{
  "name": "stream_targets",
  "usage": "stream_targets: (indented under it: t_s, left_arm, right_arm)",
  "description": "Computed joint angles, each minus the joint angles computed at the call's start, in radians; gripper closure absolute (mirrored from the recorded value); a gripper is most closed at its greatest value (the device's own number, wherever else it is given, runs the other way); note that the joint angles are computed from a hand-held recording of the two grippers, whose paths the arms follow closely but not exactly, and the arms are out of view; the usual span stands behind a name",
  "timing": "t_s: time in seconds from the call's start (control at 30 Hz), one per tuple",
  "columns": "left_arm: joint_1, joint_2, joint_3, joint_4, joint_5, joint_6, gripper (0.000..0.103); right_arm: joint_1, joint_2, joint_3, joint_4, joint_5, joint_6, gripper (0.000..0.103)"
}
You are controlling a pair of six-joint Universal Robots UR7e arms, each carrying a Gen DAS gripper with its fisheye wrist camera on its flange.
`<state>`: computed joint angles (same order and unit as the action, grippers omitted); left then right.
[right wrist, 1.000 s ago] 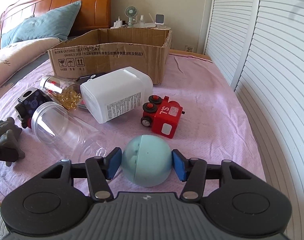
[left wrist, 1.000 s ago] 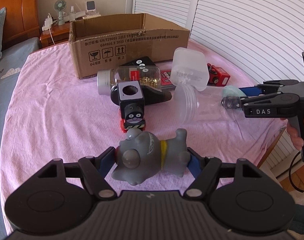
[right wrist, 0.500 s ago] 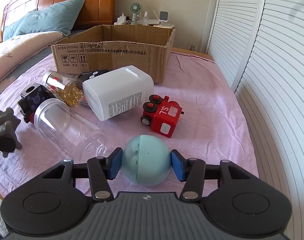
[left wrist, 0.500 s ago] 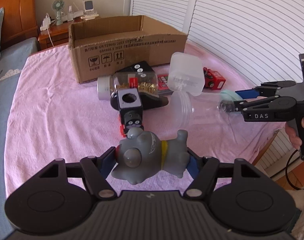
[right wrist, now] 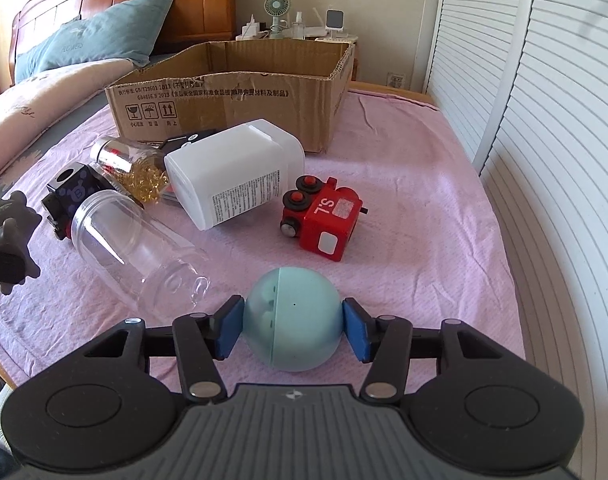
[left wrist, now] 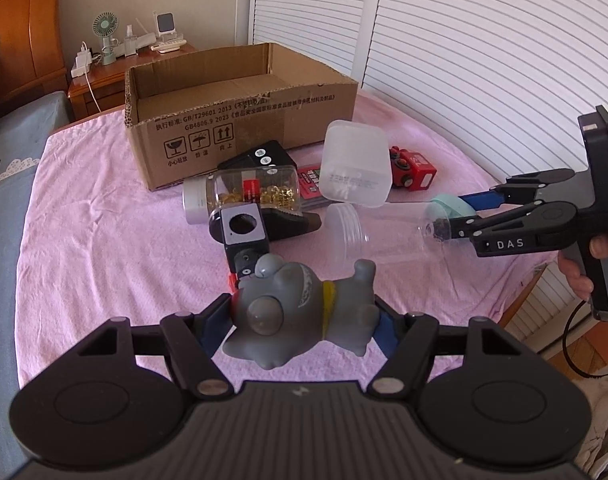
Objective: Organize rigid objects
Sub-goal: 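Lift and carry the elephant and the ball with both grippers over the cardboard box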
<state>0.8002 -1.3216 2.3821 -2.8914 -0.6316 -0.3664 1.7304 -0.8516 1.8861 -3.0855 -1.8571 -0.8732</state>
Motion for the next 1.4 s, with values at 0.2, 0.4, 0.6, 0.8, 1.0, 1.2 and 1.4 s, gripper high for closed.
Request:
stream_targets:
  t_s: [0.2, 0.4, 0.6, 0.8, 1.0, 1.2, 1.4]
  left_arm:
    - [-0.001, -0.011, -0.014, 0.015, -0.001, 0.000, 0.032]
    - [-0.003, -0.021, -0.059, 0.049, 0.022, 0.025, 0.032]
    - [0.022, 0.021, -0.154, -0.022, 0.073, 0.176, 0.032]
    - [0.109, 0.125, -0.334, -0.087, 0.111, 0.355, 0.032]
    - [0.214, 0.226, -0.540, -0.056, 0.085, 0.446, 0.032]
    - [0.292, 0.329, -0.721, -0.005, 0.107, 0.495, 0.032]
    - [0.337, 0.404, -0.824, -0.075, 0.140, 0.543, 0.021]
  right_arm:
    - [0.009, -0.005, -0.009, 0.035, -0.009, 0.002, 0.045]
    - [0.028, -0.030, -0.033, 0.083, 0.000, -0.015, 0.045]
    - [0.057, -0.046, -0.105, 0.169, 0.037, -0.038, 0.045]
    - [0.083, -0.015, -0.231, 0.266, 0.092, -0.031, 0.045]
    - [0.108, 0.081, -0.393, 0.323, 0.107, -0.035, 0.045]
    - [0.118, 0.189, -0.557, 0.393, 0.098, -0.031, 0.045]
    - [0.124, 0.259, -0.653, 0.433, 0.071, -0.023, 0.045]
